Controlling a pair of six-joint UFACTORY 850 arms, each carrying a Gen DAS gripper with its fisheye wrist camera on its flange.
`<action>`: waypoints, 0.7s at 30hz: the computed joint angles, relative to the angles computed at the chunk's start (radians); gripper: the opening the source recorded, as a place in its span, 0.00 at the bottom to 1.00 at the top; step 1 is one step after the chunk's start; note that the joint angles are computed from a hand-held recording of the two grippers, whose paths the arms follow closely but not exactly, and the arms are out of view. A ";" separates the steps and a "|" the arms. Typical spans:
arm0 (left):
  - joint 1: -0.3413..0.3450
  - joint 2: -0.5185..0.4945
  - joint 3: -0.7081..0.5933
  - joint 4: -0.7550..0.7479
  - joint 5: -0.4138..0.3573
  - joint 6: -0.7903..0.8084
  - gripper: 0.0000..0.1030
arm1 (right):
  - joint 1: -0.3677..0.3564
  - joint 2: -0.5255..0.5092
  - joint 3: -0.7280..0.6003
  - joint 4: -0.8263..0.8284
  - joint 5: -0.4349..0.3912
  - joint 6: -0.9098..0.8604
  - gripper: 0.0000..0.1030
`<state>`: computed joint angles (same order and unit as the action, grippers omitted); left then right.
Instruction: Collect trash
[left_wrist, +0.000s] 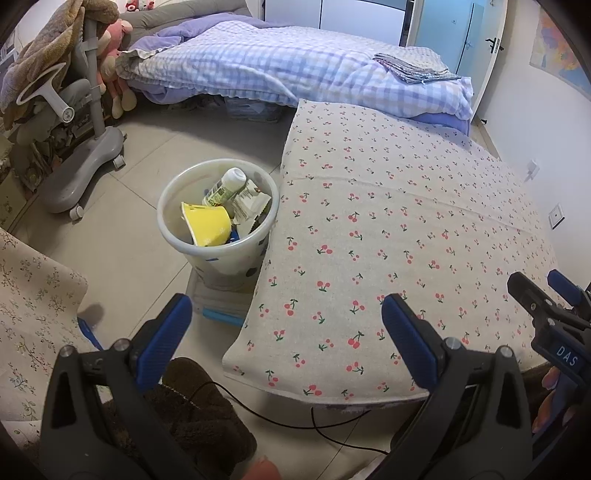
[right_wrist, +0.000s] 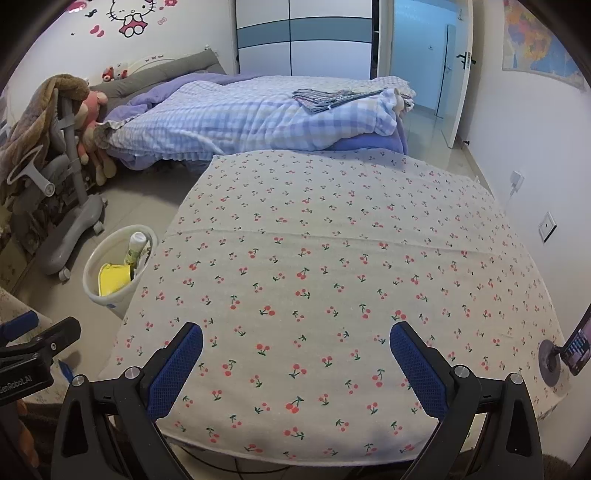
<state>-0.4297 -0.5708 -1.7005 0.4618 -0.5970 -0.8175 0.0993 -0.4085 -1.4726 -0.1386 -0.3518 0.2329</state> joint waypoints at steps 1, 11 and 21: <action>0.000 0.000 0.000 -0.001 0.001 0.000 0.99 | -0.001 0.000 -0.001 0.002 -0.001 0.002 0.99; 0.005 -0.001 -0.003 -0.035 0.004 0.028 0.99 | -0.003 0.004 0.004 0.018 0.010 0.008 0.99; 0.004 -0.001 -0.003 -0.032 0.001 0.028 0.99 | 0.001 0.011 0.007 0.040 0.021 -0.011 0.99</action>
<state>-0.4252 -0.5721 -1.7030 0.4302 -0.5959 -0.7895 0.1000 -0.3974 -1.4657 -0.0984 -0.3303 0.2222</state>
